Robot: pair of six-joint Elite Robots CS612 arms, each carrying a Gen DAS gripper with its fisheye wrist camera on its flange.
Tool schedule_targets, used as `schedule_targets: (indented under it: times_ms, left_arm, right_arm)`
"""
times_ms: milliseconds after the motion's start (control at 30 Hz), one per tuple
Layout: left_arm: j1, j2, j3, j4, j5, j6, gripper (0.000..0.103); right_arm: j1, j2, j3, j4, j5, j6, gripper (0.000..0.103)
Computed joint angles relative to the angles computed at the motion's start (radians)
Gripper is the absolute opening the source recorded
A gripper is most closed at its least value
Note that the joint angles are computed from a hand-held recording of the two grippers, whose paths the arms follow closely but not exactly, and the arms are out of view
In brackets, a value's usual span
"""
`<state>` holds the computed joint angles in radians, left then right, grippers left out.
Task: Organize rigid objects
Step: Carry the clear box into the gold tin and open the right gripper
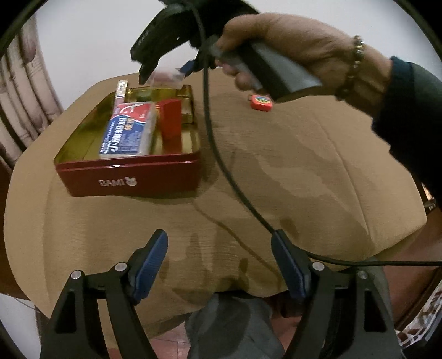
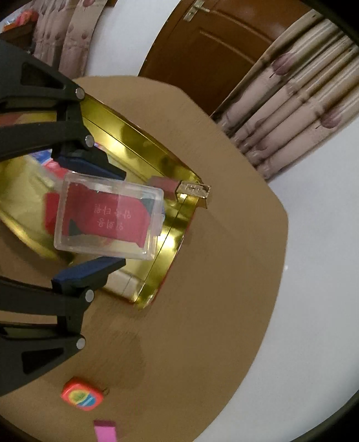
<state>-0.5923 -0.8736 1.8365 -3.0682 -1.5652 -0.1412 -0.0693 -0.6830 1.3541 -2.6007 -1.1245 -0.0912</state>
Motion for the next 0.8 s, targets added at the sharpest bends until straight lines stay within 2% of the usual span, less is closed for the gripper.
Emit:
schedule_targets:
  times_ms: [167, 233, 400, 500, 567, 667, 800]
  left_arm:
    - [0.02, 0.003, -0.007, 0.004, -0.044, -0.021, 0.074]
    - [0.022, 0.005, -0.007, -0.004, -0.049, -0.026, 0.074]
    - [0.024, 0.001, -0.006, -0.008, -0.053, -0.033, 0.074]
    - [0.027, 0.003, -0.006, -0.006, -0.068, -0.036, 0.074]
    - [0.029, 0.004, -0.008, -0.006, -0.073, -0.037, 0.074]
    - [0.032, 0.003, -0.007, -0.008, -0.076, -0.044, 0.074]
    - [0.041, 0.004, -0.009, -0.006, -0.091, -0.053, 0.074]
  right_arm:
    - [0.022, 0.041, -0.056, 0.044, -0.041, 0.012, 0.056]
    - [0.027, 0.048, -0.066, 0.058, -0.04, 0.023, 0.056]
    - [0.038, 0.053, -0.071, 0.058, -0.1, 0.028, 0.057]
    - [0.038, 0.05, -0.067, 0.029, -0.091, 0.032, 0.058]
    - [0.035, 0.051, -0.077, 0.061, -0.072, 0.019, 0.058]
    - [0.038, 0.049, -0.073, 0.037, -0.102, 0.022, 0.058]
    - [0.028, 0.052, -0.08, -0.035, -0.033, 0.053, 0.058]
